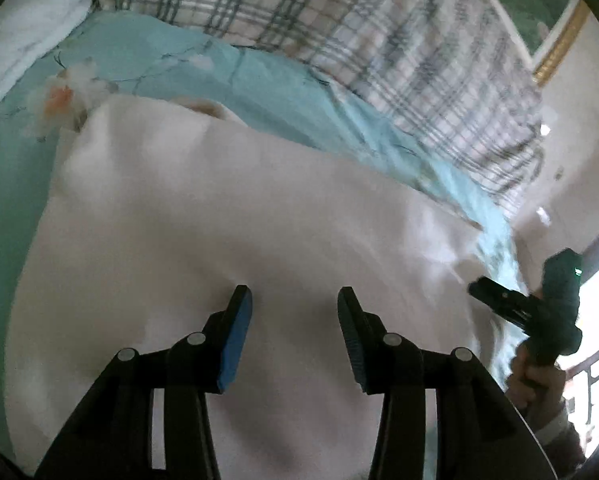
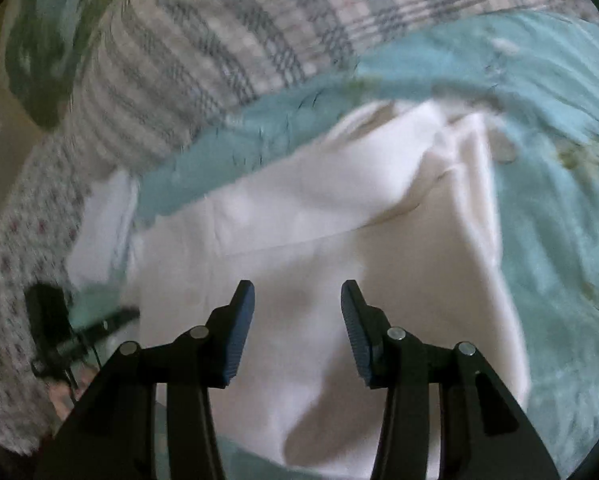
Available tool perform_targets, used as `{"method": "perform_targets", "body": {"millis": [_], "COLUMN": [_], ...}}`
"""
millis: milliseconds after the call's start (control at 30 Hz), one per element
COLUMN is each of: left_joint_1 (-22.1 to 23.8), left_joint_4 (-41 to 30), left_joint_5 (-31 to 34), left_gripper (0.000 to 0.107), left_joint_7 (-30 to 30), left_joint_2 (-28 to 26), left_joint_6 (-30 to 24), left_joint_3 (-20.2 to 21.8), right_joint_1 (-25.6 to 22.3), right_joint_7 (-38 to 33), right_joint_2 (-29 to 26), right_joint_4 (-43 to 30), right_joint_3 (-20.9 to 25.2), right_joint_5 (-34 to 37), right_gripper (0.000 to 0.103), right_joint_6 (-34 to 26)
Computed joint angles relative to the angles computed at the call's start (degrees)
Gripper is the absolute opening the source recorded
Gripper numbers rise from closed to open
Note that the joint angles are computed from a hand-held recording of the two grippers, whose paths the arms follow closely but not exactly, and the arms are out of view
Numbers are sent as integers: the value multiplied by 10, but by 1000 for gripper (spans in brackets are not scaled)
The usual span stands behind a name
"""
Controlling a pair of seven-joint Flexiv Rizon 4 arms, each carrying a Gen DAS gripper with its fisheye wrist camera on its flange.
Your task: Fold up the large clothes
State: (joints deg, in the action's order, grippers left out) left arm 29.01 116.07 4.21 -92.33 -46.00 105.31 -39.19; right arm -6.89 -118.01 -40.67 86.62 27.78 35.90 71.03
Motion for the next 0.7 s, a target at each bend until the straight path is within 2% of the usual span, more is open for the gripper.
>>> {"method": "perform_targets", "body": {"millis": [33, 67, 100, 133, 167, 200, 233, 300, 367, 400, 433, 500, 567, 700], "left_joint_1": [-12, -9, 11, 33, 50, 60, 66, 83, 64, 65, 73, 80, 55, 54], "left_joint_4": [-12, -21, -32, -32, -31, -28, -22, -1, 30, 46, 64, 100, 134, 190], "left_joint_5": [-12, -16, -5, 2, 8, 11, 11, 14, 2, 7, 16, 33, 33, 67], "left_gripper": [44, 42, 32, 26, 15, 5, 2, 2, 5, 11, 22, 36, 44, 53], "left_joint_7": [4, 8, 8, 14, 20, 24, 24, 16, -12, -23, -36, -68, -102, -157], "left_joint_2": [2, -7, -26, -40, -51, -58, -59, -60, -23, -14, -7, 8, 40, 65], "left_joint_6": [-5, -3, -8, -9, -10, -8, -4, 7, 27, 37, 49, 80, 113, 151], "left_joint_3": [19, 20, 3, -17, -32, -38, -39, -49, -17, -12, -14, -13, 15, 20], "right_joint_1": [14, 33, 58, 67, 60, 36, 9, -10, 2, 6, -1, -28, -47, -111], "right_joint_7": [7, 24, 52, 107, 126, 110, 116, 125, 143, 155, 157, 144, 131, 76], "right_joint_2": [-11, -24, -31, -47, -60, -73, -87, -89, -69, -56, -49, -36, -25, -5], "right_joint_4": [-15, -30, -39, -45, -60, -86, -102, -100, -67, -46, -33, -4, 22, 85], "right_joint_3": [-13, -35, -69, -86, -84, -64, -34, -13, -28, -33, -25, 12, 39, 128], "right_joint_5": [-12, -31, -44, -81, -80, -42, -29, -28, -37, -43, -45, -40, -38, -12], "right_gripper": [46, 46, 46, 43, 33, 31, 24, 22, 25, 25, 25, 26, 27, 31], "right_joint_6": [3, 8, 18, 43, 47, 33, 25, 30, 65, 78, 84, 98, 112, 135]}}
